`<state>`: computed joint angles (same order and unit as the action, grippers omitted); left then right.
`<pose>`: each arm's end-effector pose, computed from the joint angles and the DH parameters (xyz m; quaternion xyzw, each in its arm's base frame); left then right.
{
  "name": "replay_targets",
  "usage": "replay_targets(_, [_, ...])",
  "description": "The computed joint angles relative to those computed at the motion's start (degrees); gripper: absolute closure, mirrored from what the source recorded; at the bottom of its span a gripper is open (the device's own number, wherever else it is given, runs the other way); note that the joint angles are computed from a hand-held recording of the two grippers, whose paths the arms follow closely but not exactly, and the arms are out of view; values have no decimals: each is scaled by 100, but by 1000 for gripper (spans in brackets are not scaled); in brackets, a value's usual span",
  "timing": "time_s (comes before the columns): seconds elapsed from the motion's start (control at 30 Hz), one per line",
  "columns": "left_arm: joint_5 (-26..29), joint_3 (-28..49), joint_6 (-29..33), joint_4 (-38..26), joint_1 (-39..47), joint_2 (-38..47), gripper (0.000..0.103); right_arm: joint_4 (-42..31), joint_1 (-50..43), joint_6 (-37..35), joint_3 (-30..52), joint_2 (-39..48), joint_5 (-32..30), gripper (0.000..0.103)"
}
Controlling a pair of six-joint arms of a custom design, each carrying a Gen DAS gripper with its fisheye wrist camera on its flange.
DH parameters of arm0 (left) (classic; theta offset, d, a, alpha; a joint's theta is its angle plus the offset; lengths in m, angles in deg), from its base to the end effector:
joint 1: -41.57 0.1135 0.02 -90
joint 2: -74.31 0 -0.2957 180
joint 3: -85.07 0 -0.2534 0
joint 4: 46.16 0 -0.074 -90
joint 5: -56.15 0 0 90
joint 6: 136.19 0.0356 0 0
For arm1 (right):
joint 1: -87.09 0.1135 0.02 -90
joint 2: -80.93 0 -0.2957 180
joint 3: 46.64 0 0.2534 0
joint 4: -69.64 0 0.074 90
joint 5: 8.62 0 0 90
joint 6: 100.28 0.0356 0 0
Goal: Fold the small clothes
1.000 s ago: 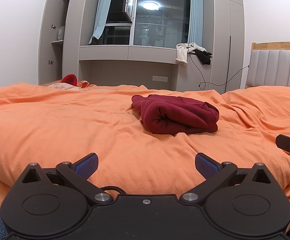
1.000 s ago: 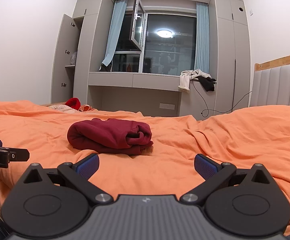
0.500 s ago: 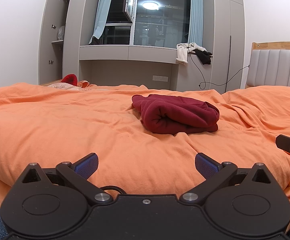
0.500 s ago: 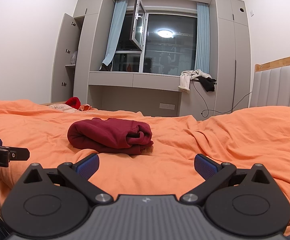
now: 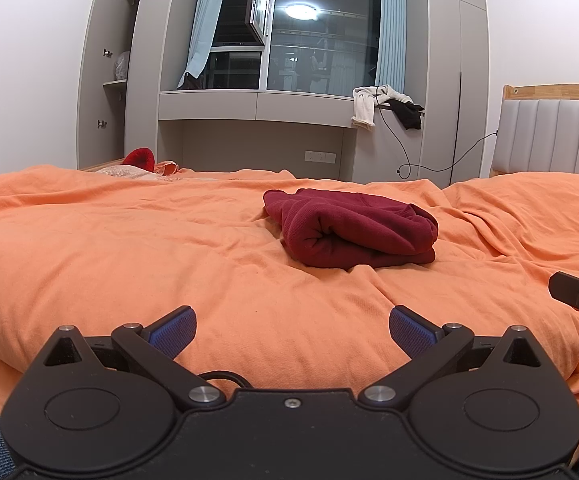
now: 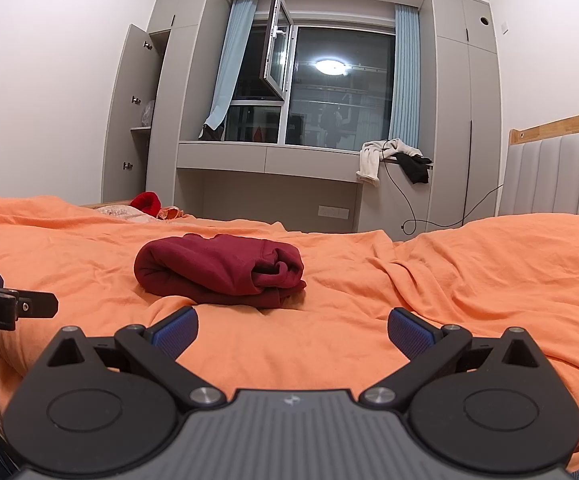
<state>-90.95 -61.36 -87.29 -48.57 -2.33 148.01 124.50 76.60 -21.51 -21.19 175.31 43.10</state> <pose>0.1645 -0.1168 0.1709 -0.1726 0.8086 0.0838 0.5562 0.2327 -0.0207 0.1471 -0.2065 0.7435 0.1444 0.6195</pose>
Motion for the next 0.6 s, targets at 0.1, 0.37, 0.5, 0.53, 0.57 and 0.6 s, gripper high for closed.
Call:
replay_targets(0.1, [-2, -1, -6, -13, -5, -10, 0, -3, 2, -2, -2, -3, 2, 0])
replay_targets(0.37, [18, -6, 41, 20, 3, -15, 1, -16, 11, -7, -10, -27, 14, 0])
replay_targets(0.5, [36, -26, 69, 140, 44, 86, 1, -29, -12, -26, 8, -13, -6, 0])
replay_targets(0.53, [25, -19, 45, 136, 51, 122, 1, -27, -4, -20, 3, -20, -3, 0])
replay_targets(0.57, [12, -9, 16, 120, 56, 153, 1, -28, -1, -20, 2, -24, 1, 0])
replay_targets(0.6, [15, 8, -9, 104, 65, 191, 1, -30, -9, -26, 8, -16, -2, 0])
